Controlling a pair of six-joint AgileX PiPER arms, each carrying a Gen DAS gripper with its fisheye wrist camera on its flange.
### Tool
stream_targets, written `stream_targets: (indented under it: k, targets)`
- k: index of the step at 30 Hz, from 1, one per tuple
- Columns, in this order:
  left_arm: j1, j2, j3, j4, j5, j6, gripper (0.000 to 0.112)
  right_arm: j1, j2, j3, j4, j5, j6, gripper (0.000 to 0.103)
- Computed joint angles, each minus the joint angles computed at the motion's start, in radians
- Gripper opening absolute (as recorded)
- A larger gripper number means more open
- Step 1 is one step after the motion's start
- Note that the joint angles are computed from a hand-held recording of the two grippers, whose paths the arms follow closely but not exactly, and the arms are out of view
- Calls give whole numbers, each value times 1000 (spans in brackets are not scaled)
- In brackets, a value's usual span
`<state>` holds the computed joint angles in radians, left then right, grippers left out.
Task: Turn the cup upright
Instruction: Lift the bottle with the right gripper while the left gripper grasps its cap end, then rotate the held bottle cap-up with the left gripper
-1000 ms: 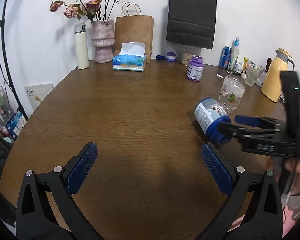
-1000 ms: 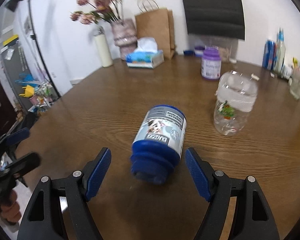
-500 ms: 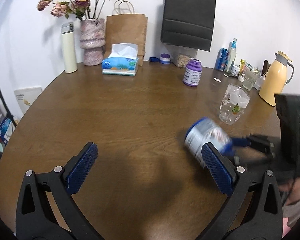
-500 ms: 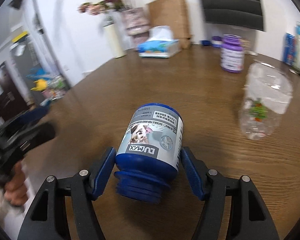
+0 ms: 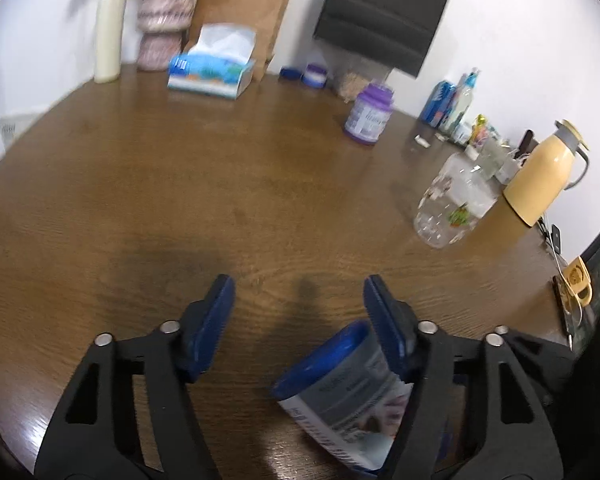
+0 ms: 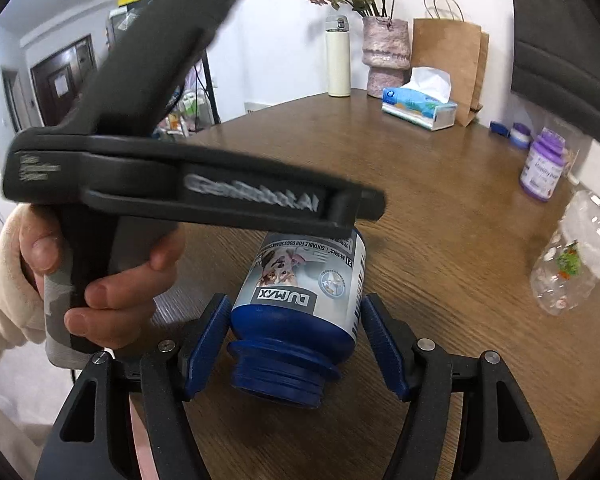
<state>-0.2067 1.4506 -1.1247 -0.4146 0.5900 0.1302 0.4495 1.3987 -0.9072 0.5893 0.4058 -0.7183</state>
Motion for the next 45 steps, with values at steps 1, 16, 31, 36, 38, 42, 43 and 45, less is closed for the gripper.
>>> stream_targets:
  k: [1,16,31,36,38,42,43,45]
  targets:
    - [17,-3,14,-54,-1,27,62,6,-10,13,-40,-20,23,79]
    - [-41,-130,138,218,-112,-286,61,-80,5,49,-121,-37,156,80]
    - [-24,-140,151,135,-105,-172,55,-148,9,8,-211,4,297,80]
    - [-43,-167,121,157,-85,-135,60,-222,-13,24,-76,3,185,80]
    - [-52,-180,105,172,-80,-120,76,-253,-17,24,-2,23,120,80]
    - [-60,-83,-21,82,77,53,77,-301,-44,39,85,33,48,80]
    - [-71,-31,-82,115,155,23,77,-315,-55,46,104,38,37,80]
    - [-71,42,-151,74,259,57,77,-336,-75,63,138,45,14,80]
